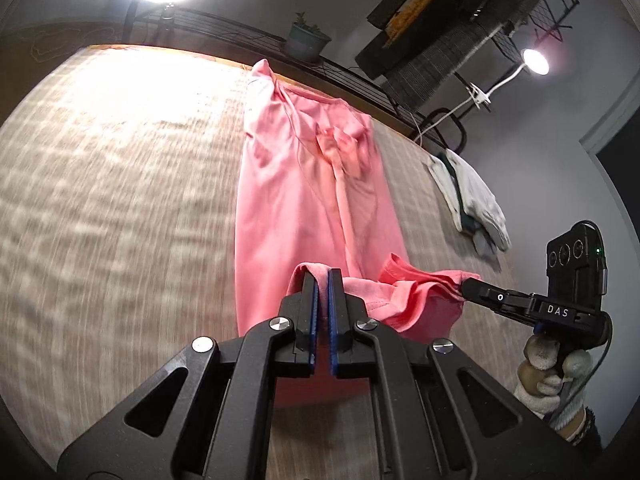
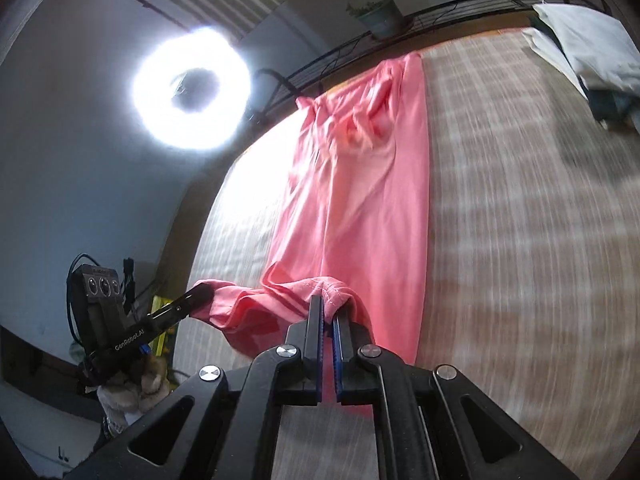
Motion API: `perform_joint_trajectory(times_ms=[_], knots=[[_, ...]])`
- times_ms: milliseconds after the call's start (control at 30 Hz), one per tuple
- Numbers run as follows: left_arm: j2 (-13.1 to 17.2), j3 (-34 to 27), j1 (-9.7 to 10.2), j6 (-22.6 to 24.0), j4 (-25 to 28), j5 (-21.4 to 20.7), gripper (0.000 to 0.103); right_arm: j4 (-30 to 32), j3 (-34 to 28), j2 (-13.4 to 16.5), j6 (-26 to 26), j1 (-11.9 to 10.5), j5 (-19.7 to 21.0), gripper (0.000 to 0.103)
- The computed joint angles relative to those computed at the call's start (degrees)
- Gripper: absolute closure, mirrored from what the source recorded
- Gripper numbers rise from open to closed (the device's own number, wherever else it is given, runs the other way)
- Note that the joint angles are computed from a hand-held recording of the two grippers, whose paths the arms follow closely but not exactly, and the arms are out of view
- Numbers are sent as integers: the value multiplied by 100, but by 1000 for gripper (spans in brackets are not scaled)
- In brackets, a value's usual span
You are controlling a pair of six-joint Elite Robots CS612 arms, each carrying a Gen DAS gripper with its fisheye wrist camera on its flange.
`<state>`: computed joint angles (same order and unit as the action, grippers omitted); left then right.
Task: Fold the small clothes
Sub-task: 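Grip the hem with both tools and lift it toward the collar, then lay the hem onto the strip and open both tools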
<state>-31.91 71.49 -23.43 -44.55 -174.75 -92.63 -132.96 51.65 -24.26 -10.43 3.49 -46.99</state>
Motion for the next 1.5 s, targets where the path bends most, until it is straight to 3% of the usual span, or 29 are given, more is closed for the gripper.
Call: perform_joint_trajectory(times_ms=[167, 300, 333, 367, 400, 433, 467, 600, 767, 900, 967, 1033, 1300, 1400, 1500], knots=[[369, -729, 104, 152, 567, 165, 101, 328, -1166, 613, 264, 110, -207, 102], [611, -1115, 167, -45, 889, 158, 101, 723, -2080, 1114, 536, 156, -425, 102], [645, -1166, 179, -114, 959, 173, 101, 863, -2301, 1236, 567, 156, -447, 97], [658, -1202, 187, -136, 1041, 187, 93, 937, -2429, 1305, 587, 157, -492, 95], [665, -1226, 190, -130, 1097, 238, 79, 976, -2520, 1348, 623, 155, -590, 84], [650, -1205, 182, -125, 1072, 372, 72, 918, -2549, 1365, 675, 145, -608, 71], [625, -1142, 175, -122, 920, 490, 67, 714, -2438, 1317, 751, 128, -624, 71], [499, -922, 178, 0, 542, 610, 66, 305, -2139, 1148, 673, 74, -483, 76], [355, -778, 104, 245, 642, 777, 66, 194, -1787, 909, 306, 137, -701, 76], [121, -541, -2, 398, 610, 1032, 66, -248, -1245, 572, 321, 148, -829, 76], [-39, -360, -73, 545, 485, 1256, 66, -628, -917, 364, 339, 151, -861, 75], [-230, -122, -146, 655, 317, 1452, 66, -1060, -554, 133, 310, 164, -934, 67], [-820, 632, -264, 560, -169, 1587, 66, -2263, 1019, -897, -124, 182, -1114, 64], [-1047, 864, -303, 673, -115, 1692, 66, -2373, 1425, -1198, -148, 158, -1147, 62], [-1254, 1074, -307, 651, -226, 1752, 66, -2543, 1766, -1473, -194, 127, -1145, 53]])
